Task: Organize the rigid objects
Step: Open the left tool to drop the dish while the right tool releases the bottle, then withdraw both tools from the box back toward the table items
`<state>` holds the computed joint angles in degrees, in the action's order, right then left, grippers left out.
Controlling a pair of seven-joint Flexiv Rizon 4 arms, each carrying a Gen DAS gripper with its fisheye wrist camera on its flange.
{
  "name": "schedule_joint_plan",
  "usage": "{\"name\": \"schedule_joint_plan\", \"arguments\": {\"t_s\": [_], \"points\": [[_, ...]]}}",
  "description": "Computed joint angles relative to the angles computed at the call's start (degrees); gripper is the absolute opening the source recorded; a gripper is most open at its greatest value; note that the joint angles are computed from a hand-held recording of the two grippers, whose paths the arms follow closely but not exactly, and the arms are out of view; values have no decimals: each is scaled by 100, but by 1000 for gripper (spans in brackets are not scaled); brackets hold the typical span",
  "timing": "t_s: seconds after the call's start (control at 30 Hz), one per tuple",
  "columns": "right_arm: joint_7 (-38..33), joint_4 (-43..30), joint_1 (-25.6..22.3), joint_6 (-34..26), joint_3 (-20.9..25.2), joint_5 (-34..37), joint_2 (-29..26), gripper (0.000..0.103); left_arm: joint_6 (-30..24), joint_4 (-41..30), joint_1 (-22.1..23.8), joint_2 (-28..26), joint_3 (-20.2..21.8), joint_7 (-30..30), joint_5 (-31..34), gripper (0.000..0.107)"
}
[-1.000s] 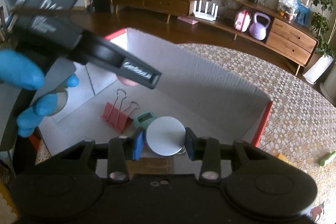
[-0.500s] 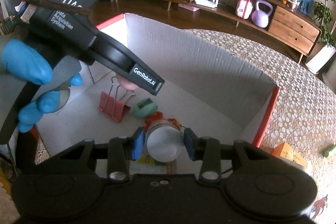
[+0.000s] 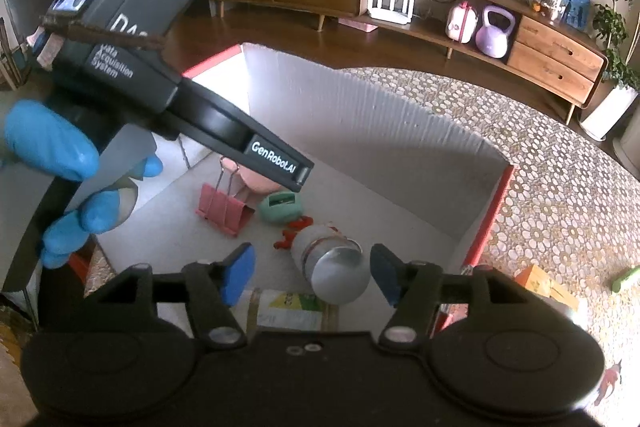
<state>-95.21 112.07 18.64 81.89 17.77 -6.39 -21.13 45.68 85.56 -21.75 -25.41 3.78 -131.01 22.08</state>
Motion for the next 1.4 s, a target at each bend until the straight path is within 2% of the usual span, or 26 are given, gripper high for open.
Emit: {"name": "schedule_joint_plan", "arguments": {"t_s": [0.2, 0.43, 0.53, 0.83, 0.93, 1.1, 1.4], "points": [[-251, 35, -285, 15, 307, 389, 161, 70, 15, 72, -134, 188, 43, -258, 246, 73], [-1074, 103, -729, 20, 860, 1286, 463, 80, -69, 180, -252, 494, 0, -554, 636, 73], [-1588, 92, -933, -55, 1100, 1870, 637, 82, -69, 270, -296, 657, -54, -711, 798, 73], [-2896, 67, -1102, -318, 1170, 3568, 1276, 92, -61, 506, -388, 1087, -307, -1073, 1183, 73], [-3508, 39, -1216, -575, 1132, 4265, 1544, 92, -26, 589, -413, 1217, -399, -1178, 1270, 73], [-4140, 99, -1180, -850, 819, 5070, 1970, 93, -61, 676, -516, 1421, -549, -1466, 1552, 73], [-4817, 328, -852, -1171, 32, 6073, 2580, 102, -167, 650, -751, 1584, -811, -2018, 2160, 76]]}}
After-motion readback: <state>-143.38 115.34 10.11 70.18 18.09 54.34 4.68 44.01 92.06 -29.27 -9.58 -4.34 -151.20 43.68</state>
